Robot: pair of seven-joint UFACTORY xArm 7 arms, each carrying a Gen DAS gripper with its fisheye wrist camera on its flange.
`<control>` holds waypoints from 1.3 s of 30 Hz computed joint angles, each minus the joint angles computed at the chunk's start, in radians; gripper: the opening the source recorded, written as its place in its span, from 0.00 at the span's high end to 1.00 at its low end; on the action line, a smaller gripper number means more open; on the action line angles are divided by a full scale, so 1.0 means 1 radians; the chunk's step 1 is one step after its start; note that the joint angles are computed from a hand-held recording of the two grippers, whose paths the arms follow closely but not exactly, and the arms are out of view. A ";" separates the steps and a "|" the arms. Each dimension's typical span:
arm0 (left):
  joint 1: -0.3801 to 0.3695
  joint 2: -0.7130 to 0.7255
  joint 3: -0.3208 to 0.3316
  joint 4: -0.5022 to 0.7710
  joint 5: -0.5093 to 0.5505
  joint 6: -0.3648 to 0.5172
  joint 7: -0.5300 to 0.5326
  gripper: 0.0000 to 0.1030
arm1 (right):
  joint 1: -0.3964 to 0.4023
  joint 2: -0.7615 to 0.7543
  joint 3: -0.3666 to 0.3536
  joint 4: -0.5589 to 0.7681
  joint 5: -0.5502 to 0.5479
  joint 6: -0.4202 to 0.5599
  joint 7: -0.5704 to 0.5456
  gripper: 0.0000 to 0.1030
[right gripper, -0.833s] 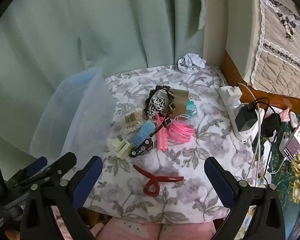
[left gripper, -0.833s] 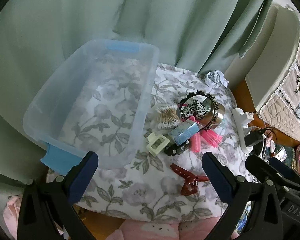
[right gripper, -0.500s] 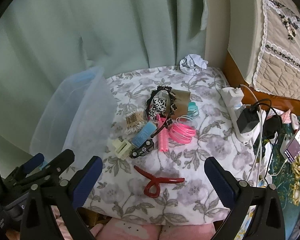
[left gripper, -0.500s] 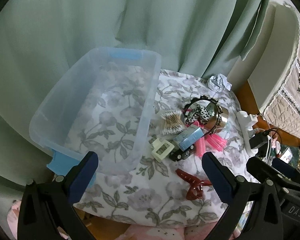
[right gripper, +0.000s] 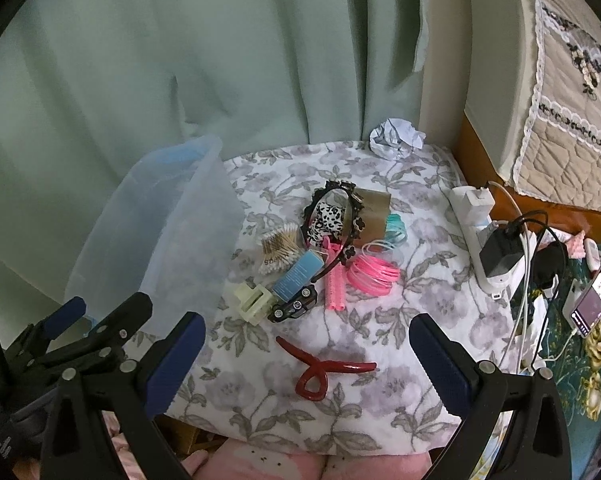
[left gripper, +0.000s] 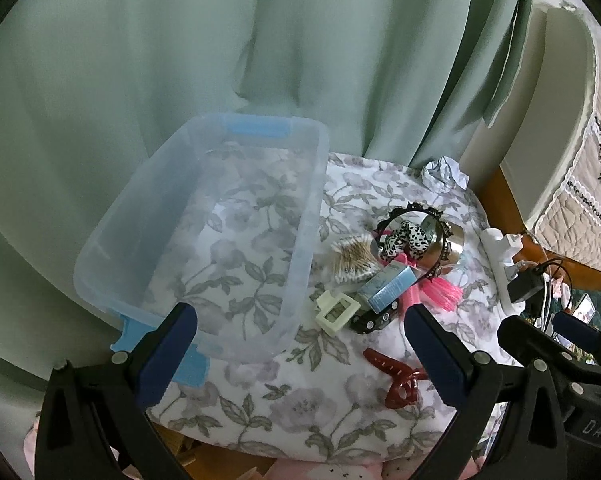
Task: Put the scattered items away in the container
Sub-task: 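Move both tools toward the scattered items on the bed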
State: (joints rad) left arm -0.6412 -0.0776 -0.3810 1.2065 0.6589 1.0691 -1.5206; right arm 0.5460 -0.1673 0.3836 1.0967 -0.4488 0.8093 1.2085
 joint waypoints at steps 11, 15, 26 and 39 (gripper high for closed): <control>0.026 -0.047 -0.006 -0.045 -0.018 -0.032 -0.002 0.00 | 0.019 0.032 0.009 0.051 -0.051 0.032 0.021 0.00; 0.036 -0.062 -0.013 -0.058 -0.017 -0.039 -0.007 0.00 | 0.029 0.038 0.008 0.063 -0.067 0.043 0.031 0.00; 0.052 -0.069 -0.027 -0.061 -0.014 -0.041 -0.007 0.00 | 0.034 0.032 0.005 0.057 -0.077 0.036 0.047 0.00; 0.039 -0.045 -0.035 -0.032 0.035 -0.020 -0.030 0.00 | 0.014 -0.013 0.013 0.008 -0.086 -0.016 0.071 0.00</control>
State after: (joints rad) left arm -0.6026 -0.1229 -0.4158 1.1748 0.6935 1.0488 -1.5511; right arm 0.5598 -0.1803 0.3968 1.1049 -0.5352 0.7931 1.2797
